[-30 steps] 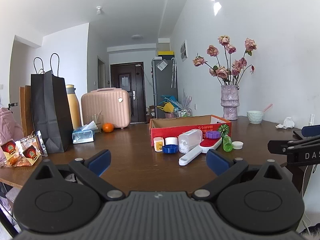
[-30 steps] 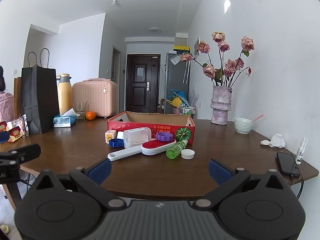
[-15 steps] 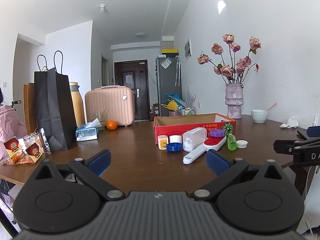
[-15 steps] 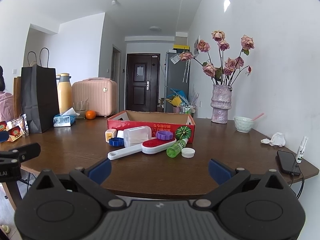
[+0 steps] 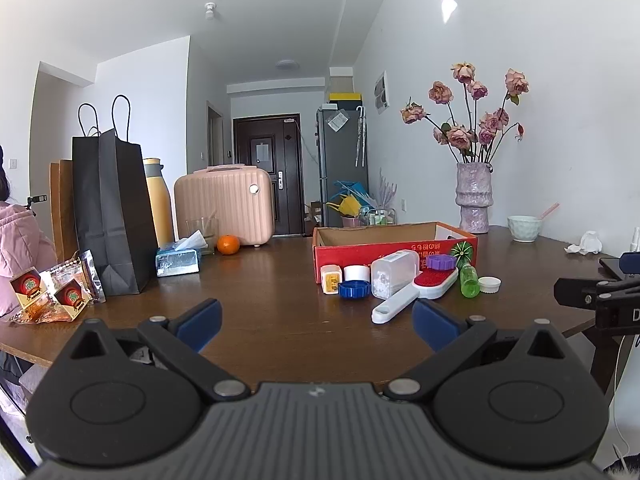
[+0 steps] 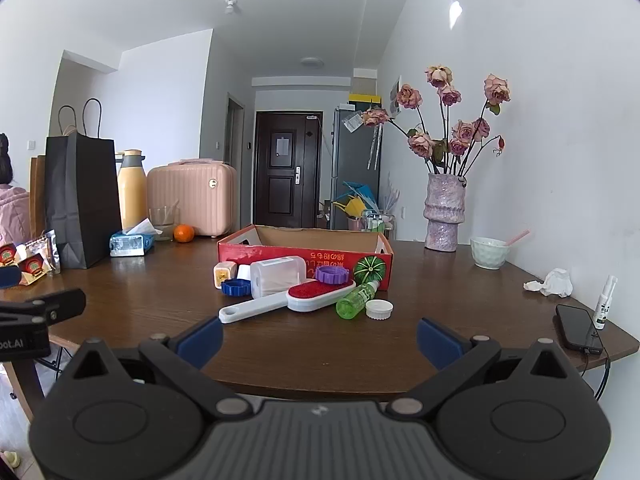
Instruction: Organize rigid objects
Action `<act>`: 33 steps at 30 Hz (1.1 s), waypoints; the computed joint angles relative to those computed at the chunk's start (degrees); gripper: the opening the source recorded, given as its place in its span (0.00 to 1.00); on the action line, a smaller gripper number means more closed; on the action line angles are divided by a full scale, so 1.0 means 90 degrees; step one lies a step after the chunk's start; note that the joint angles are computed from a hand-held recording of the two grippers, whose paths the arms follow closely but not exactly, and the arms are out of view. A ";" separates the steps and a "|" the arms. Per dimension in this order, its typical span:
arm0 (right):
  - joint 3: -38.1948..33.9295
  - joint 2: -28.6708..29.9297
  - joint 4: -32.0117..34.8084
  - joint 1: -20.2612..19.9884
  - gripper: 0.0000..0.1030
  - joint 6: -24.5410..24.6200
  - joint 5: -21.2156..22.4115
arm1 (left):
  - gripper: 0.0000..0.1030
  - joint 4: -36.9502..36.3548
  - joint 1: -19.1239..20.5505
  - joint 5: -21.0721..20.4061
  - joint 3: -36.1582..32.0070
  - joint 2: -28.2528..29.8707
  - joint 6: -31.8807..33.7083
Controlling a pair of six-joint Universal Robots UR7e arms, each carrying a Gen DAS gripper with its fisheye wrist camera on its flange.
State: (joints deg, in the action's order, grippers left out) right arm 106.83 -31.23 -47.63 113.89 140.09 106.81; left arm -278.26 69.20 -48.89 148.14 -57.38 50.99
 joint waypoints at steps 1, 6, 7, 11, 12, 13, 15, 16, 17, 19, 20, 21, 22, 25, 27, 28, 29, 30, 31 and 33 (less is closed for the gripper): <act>-0.0006 0.0002 0.0017 0.0002 1.00 0.0024 0.0011 | 1.00 0.0009 0.0003 -0.0004 0.0004 -0.0007 -0.0006; -0.0004 0.0002 0.0022 0.0003 1.00 0.0020 0.0007 | 1.00 -0.0015 -0.0007 0.0016 0.0005 0.0016 -0.0007; -0.0007 0.0002 0.0028 0.0003 1.00 0.0024 0.0005 | 1.00 -0.0017 -0.0004 0.0011 0.0000 0.0017 0.0001; -0.0012 0.0022 0.0021 0.0000 1.00 0.0046 0.0021 | 1.00 0.0138 0.0020 0.0032 -0.0027 0.0023 -0.0078; -0.0009 0.0039 -0.0007 -0.0013 1.00 0.0046 0.0019 | 1.00 0.0240 0.0055 0.0016 -0.0040 0.0002 -0.0168; -0.0010 0.0074 -0.0040 -0.0038 1.00 0.0052 0.0029 | 1.00 0.0318 0.0100 0.0000 -0.0059 0.0000 -0.0242; -0.0087 0.0174 0.0028 -0.0085 1.00 0.0065 0.0104 | 1.00 0.0430 0.0183 0.0014 -0.0141 0.0026 -0.0286; -0.0115 0.0221 0.0034 -0.0105 1.00 0.0061 0.0123 | 1.00 0.0476 0.0227 -0.0014 -0.0168 0.0039 -0.0304; -0.0124 0.0262 0.0001 -0.0134 1.00 0.0046 0.0102 | 1.00 0.0521 0.0274 -0.0076 -0.0183 0.0048 -0.0306; -0.0085 0.0307 -0.0118 -0.0213 1.00 0.0024 -0.0019 | 1.00 0.0474 0.0349 -0.0224 -0.0203 0.0131 -0.0239; -0.0065 0.0322 -0.0177 -0.0236 1.00 0.0028 -0.0087 | 1.00 0.0466 0.0373 -0.0278 -0.0223 0.0179 -0.0196; -0.0029 0.0328 -0.0265 -0.0273 1.00 0.0025 -0.0191 | 1.00 0.0495 0.0404 -0.0330 -0.0241 0.0214 -0.0181; -0.0007 0.0340 -0.0334 -0.0297 1.00 0.0006 -0.0271 | 1.00 0.0590 0.0436 -0.0351 -0.0271 0.0232 -0.0210; 0.0042 0.0379 -0.0549 -0.0373 1.00 -0.0098 -0.0485 | 1.00 0.1038 0.0513 -0.0312 -0.0381 0.0188 -0.0410; 0.0018 0.0389 -0.0533 -0.0444 1.00 -0.0143 -0.0618 | 1.00 0.1265 0.0571 -0.0239 -0.0523 0.0168 -0.0520; -0.0005 0.0392 -0.0505 -0.0471 1.00 -0.0146 -0.0646 | 1.00 0.1396 0.0610 -0.0227 -0.0594 0.0142 -0.0583; -0.0037 0.0396 -0.0475 -0.0510 1.00 -0.0140 -0.0683 | 1.00 0.1538 0.0651 -0.0229 -0.0661 0.0111 -0.0657; -0.0094 0.0404 -0.0408 -0.0540 1.00 -0.0129 -0.0696 | 1.00 0.1662 0.0694 -0.0212 -0.0746 0.0095 -0.0730; -0.0185 0.0415 -0.0295 -0.0565 1.00 -0.0101 -0.0681 | 1.00 0.1736 0.0720 -0.0141 -0.0844 0.0102 -0.0795; -0.0400 0.0453 -0.0020 -0.0629 1.00 0.0006 -0.0679 | 1.00 0.1939 0.0802 -0.0081 -0.1038 0.0110 -0.0893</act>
State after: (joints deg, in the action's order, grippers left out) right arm 103.23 -27.15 -47.81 108.23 140.15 100.70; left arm -260.81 76.42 -49.62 138.79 -56.39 42.96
